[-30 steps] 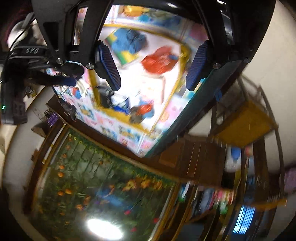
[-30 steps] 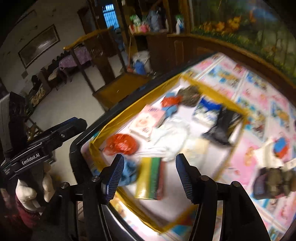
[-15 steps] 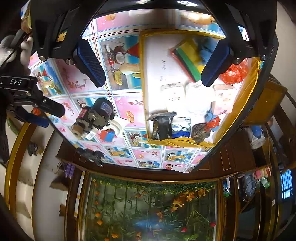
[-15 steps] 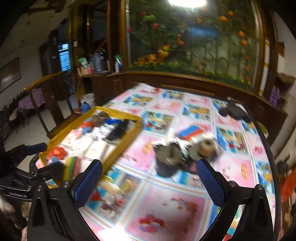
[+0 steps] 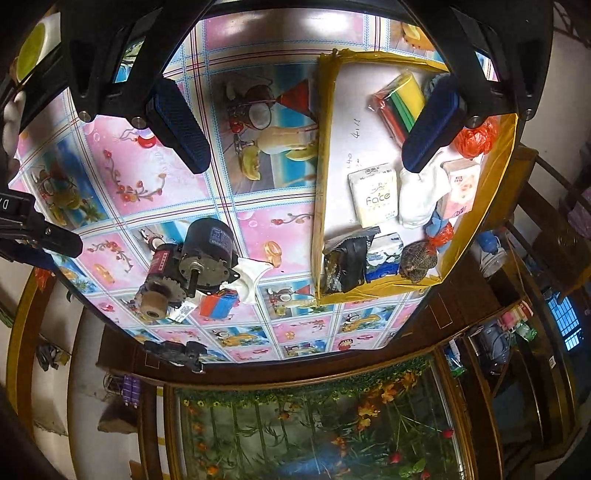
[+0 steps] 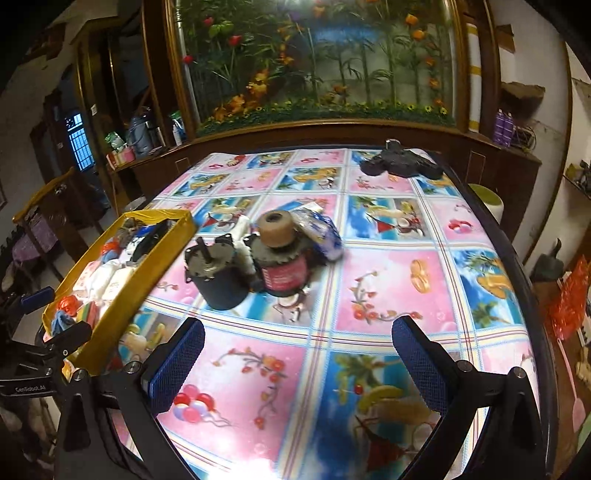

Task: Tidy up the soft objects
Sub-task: 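Move the left tool to the white cloth while the right tool approaches the white printed tissue pack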

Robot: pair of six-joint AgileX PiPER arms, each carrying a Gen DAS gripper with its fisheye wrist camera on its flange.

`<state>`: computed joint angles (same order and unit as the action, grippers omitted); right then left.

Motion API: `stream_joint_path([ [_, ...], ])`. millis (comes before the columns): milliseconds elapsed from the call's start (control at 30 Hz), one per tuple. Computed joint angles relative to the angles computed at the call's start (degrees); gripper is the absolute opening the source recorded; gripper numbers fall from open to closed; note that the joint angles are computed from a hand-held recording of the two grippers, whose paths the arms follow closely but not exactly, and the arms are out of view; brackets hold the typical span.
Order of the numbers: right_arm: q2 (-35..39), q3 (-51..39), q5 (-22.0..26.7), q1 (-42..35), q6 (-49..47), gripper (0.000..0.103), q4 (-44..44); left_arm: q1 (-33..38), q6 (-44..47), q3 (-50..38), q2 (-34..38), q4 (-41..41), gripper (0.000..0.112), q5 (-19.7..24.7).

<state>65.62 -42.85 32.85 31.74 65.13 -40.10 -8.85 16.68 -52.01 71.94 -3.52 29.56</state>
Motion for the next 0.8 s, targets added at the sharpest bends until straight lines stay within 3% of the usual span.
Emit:
stream_joint_path([
  [567,3.75,-0.55,-6.86,-9.8,-11.9,0.102,9.27,-4.9,-11.36,-1.6,4.91,11.54,0.103,0.34],
  [633,4.25,-0.85,-7.56,-11.42,-14.74,0.102,11.75,-4.25,-8.61,-2.45,5.74,8.53,0.103,0.97],
  [800,6.39,-3.15,-8.64,-16.75,-25.5,0.102,21.1,1.07,8.32,-5.99,8.1,-10.6,0.103,5.8],
])
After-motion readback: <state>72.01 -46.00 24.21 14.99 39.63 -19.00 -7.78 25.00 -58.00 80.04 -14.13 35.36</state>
